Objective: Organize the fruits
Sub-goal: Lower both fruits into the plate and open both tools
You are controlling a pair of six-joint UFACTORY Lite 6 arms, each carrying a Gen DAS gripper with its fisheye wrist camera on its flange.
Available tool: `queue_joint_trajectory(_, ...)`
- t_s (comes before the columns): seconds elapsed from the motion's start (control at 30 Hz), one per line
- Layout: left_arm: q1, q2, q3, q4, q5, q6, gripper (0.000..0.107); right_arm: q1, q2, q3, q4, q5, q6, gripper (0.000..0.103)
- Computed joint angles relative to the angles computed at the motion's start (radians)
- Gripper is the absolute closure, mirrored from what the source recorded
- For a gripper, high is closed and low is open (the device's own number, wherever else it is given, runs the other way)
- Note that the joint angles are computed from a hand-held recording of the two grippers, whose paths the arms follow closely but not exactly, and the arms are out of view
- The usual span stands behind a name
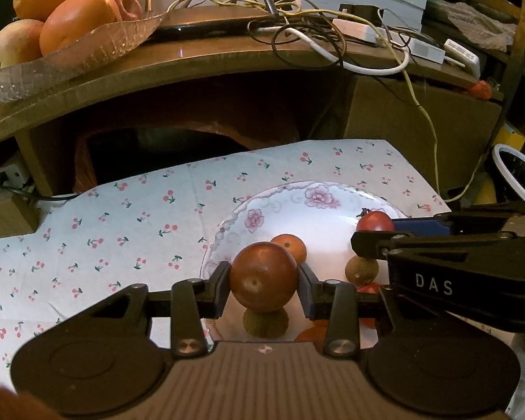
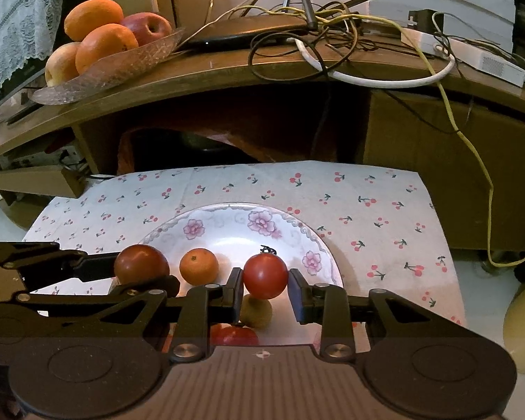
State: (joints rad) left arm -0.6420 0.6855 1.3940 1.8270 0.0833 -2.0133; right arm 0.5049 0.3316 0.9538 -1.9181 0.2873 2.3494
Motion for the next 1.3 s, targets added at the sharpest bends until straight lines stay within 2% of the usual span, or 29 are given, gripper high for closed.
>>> queue_joint_trajectory(0.2,-0.003,-0.007,-0.005,0.029,0.013,-0.024,0.062,-0.002,-0.007,-0.009,-0.011,0.001,0.017,0.071)
queue_joint_trajectory(0.5,-0.009,-0.071,-0.075,0.3,0.042,-0.304,0.061,0.005,-0.052,-0.038,-0.04,0.011,0.057,0.068)
queue_joint_trajectory(0.87,-0.034,-0.162,-0.164,0.381,0.079,-0.412,0.057,0.022,-0.18,-0.116,-0.039,0.016,0.101,0.066)
queue_joint_trajectory(1.1,-0.069,-0.217,-0.231,0.332,0.108,-0.388,0.056,0.063,-0.278,-0.194,0.092,0.057,0.025,0.063)
queue_joint_trajectory(1.3,-0.107,-0.269,-0.302,0.269,0.147,-0.347,0.047,0.117,-0.343,-0.261,0.278,0.106,-0.108,0.063)
